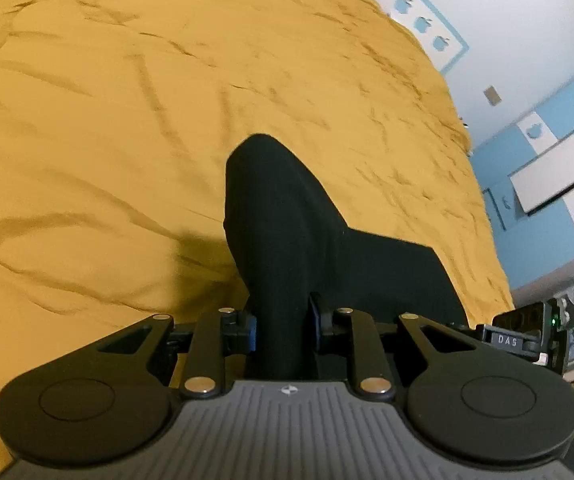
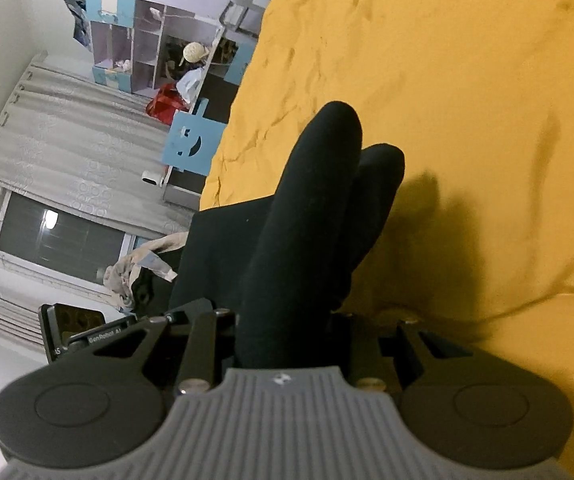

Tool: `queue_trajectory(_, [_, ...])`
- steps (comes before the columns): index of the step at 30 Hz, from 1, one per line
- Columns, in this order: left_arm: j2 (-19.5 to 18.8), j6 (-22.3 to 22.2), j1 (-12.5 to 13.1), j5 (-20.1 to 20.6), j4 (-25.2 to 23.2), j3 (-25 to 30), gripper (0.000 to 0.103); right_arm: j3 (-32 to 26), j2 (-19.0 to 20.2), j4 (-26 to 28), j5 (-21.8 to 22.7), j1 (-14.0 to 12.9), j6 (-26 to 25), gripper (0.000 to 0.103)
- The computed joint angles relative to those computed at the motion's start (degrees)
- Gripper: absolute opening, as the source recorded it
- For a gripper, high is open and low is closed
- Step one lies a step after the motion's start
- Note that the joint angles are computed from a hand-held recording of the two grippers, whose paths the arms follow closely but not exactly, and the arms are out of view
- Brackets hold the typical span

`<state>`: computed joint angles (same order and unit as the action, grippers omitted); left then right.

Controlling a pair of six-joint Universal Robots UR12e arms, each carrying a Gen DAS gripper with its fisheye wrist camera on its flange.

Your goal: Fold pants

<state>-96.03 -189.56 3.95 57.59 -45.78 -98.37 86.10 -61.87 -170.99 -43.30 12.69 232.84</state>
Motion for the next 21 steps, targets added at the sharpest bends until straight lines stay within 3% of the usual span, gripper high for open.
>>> queue_trajectory(9, [-0.9, -0.7, 4.1, -0.9, 0.4, -1.7, 0.018, -2.6, 3.7, 1.2, -0.7, 1.6, -0.3, 0.022])
queue_trajectory(12, [-0.4, -0.7, 4.4, -1.7, 0.5, -3.3, 0.018, -0.7, 3.2, 0.2, -0.1, 1.1, 0.0, 0.029])
queue_trajectory(16, [0.6, -0.5, 3.5, 0.5, 2.5, -4.6, 0.018, 0.9, 1.4, 3.6, -2.5, 1.4, -5.1, 0.042])
queue_trajectory(21, [2.0, 0.0, 2.9, 3.7, 1.1, -5.1, 0.02, 5.4, -2.7, 4.8, -5.9, 1.0, -10.2, 0.047])
